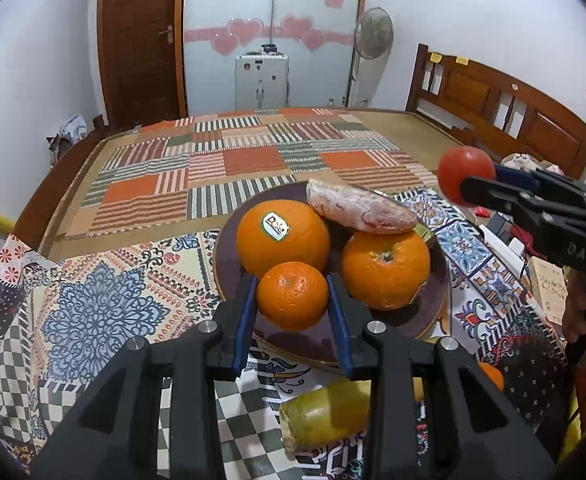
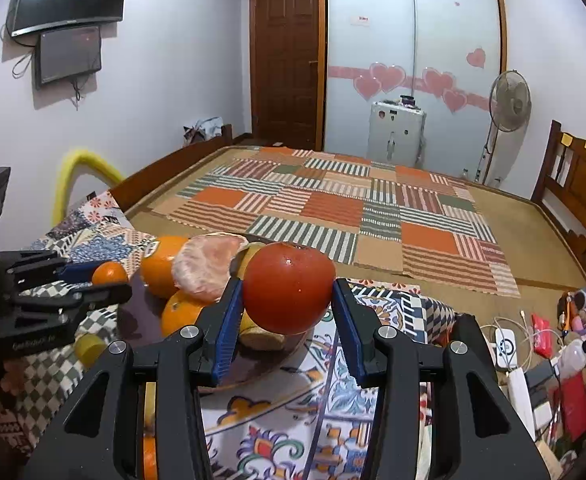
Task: Organize fruits
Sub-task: 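Carry the tangerine onto the plate with left tool while right tool carries the tomato over it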
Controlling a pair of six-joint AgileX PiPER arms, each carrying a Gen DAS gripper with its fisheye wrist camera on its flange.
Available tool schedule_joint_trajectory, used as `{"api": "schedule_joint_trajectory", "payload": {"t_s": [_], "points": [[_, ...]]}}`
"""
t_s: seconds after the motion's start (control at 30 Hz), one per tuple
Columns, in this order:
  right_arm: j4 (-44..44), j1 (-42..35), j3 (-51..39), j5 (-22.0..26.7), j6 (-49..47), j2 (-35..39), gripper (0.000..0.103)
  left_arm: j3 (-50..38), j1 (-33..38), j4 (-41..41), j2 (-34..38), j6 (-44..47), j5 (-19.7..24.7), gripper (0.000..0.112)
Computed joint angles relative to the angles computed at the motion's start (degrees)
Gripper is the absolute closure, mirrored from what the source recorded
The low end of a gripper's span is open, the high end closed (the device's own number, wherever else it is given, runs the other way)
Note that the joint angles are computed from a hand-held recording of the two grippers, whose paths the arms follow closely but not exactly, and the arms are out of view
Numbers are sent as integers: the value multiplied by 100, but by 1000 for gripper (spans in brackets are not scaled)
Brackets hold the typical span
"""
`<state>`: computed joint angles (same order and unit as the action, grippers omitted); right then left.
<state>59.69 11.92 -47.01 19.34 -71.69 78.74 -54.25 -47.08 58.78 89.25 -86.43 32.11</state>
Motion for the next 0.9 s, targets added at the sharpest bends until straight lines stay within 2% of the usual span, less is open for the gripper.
{"api": "schedule_joint_trajectory", "payload": {"t_s": [0.1, 0.4, 0.57, 0.63, 0.73, 0.9], "points": [[-386, 47, -244, 25, 376, 284, 62, -22, 186, -263, 84, 255, -247, 78], [-1510, 153, -658, -3, 1532, 786, 62, -82, 263, -413, 231, 375, -345, 78], [-1152, 64, -573, 133, 1175, 651, 62, -109, 377, -609, 320, 524, -500, 77], [-1106, 125, -426, 74, 1094, 459, 62, -152, 384, -647, 373, 532, -511, 68], [-983, 192, -279, 166, 930, 164, 62, -127, 324, -423, 357, 271, -442, 60], [-736, 414, -10, 302, 658, -321, 62, 88, 112, 57, 23, -230, -150, 60]]}}
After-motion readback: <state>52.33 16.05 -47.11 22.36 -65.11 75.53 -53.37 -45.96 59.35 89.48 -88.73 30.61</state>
